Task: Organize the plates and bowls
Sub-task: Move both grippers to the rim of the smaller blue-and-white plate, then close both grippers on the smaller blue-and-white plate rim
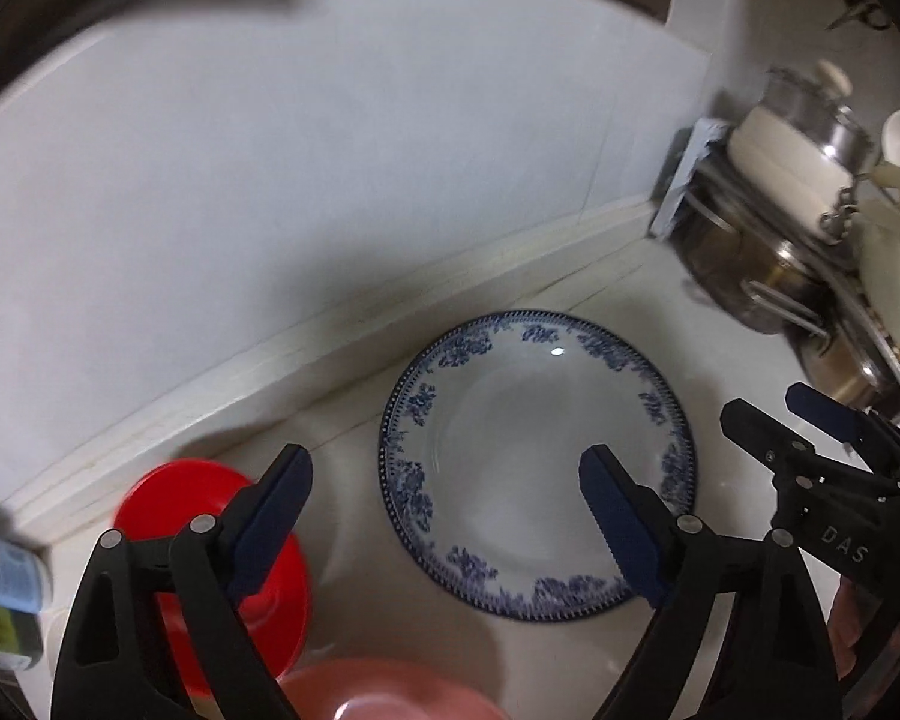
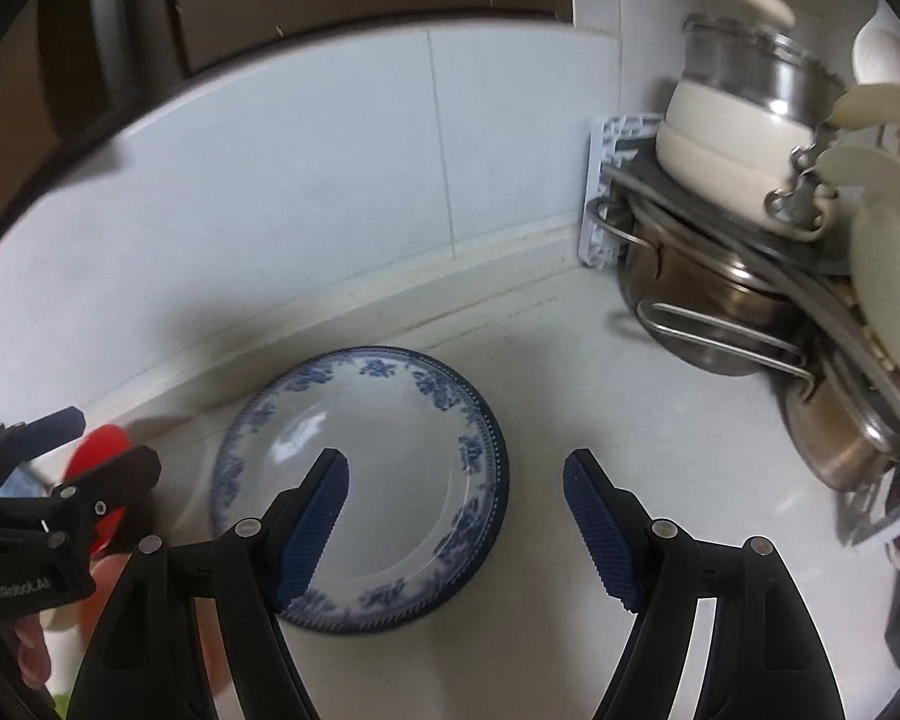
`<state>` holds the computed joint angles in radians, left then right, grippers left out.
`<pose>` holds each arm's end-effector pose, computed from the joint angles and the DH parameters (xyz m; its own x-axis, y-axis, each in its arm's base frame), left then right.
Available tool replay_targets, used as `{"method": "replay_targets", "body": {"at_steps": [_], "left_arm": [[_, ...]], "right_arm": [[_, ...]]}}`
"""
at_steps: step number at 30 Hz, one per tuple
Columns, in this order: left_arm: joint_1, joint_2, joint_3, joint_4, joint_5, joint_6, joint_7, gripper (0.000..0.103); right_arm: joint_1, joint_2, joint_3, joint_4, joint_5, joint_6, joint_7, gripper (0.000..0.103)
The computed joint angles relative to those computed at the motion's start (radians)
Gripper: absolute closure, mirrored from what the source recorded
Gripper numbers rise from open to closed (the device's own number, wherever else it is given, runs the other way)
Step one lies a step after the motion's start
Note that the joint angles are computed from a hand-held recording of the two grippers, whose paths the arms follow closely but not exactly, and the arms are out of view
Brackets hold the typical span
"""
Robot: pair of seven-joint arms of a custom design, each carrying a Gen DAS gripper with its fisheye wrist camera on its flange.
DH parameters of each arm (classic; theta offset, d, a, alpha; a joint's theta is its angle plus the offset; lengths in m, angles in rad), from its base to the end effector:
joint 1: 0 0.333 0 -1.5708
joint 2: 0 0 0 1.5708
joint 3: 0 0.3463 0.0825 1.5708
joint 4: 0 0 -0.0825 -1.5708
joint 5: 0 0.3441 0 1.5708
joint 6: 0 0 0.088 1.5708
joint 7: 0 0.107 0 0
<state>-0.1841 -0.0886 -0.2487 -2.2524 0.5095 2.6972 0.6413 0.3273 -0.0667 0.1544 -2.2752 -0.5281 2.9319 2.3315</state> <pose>0.4559 -0.2323 0.5087 0.0651 -0.9955 0.0689 -0.8101 -0.0931 -0.5789 0.4421 0.2693 0.5158 0.2304 -0.9699 -0.0792 -0.7213 -0.1156 -0.6829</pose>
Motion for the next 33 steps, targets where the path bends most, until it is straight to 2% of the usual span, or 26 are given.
{"method": "replay_targets", "body": {"at_steps": [4, 7, 9, 13, 17, 19, 24, 29, 33], "left_arm": [[-0.001, 0.075, 0.012, 0.05, 0.014, -0.031, 0.009, 0.017], [-0.013, 0.123, 0.028, 0.082, -0.023, -0.054, 0.046, 0.021], [-0.021, 0.147, 0.039, 0.093, -0.04, -0.054, 0.056, 0.023], [-0.035, 0.18, 0.052, 0.109, -0.065, -0.06, 0.072, 0.027], [-0.044, 0.215, 0.059, 0.138, -0.093, -0.091, 0.116, 0.035], [-0.052, 0.225, 0.065, 0.147, -0.09, -0.096, 0.122, 0.035], [-0.061, 0.247, 0.072, 0.165, -0.104, -0.111, 0.135, 0.039], [-0.063, 0.261, 0.079, 0.177, -0.121, -0.13, 0.14, 0.046], [-0.064, 0.27, 0.085, 0.184, -0.123, -0.131, 0.135, 0.05]], "right_arm": [[0.013, 0.066, -0.018, 0.037, 0.049, -0.005, -0.039, 0.028], [0.03, 0.109, -0.035, 0.068, 0.057, -0.028, -0.053, 0.028], [0.038, 0.136, -0.04, 0.086, 0.119, -0.05, -0.106, 0.029], [0.055, 0.159, -0.058, 0.089, 0.158, -0.043, -0.143, 0.029], [0.066, 0.179, -0.071, 0.1, 0.181, -0.052, -0.163, 0.03], [0.07, 0.185, -0.075, 0.104, 0.188, -0.06, -0.173, 0.031], [0.064, 0.198, -0.066, 0.104, 0.278, -0.066, -0.241, 0.037], [0.072, 0.209, -0.067, 0.114, 0.312, -0.074, -0.268, 0.038], [0.071, 0.223, -0.057, 0.127, 0.353, -0.093, -0.301, 0.045]]}}
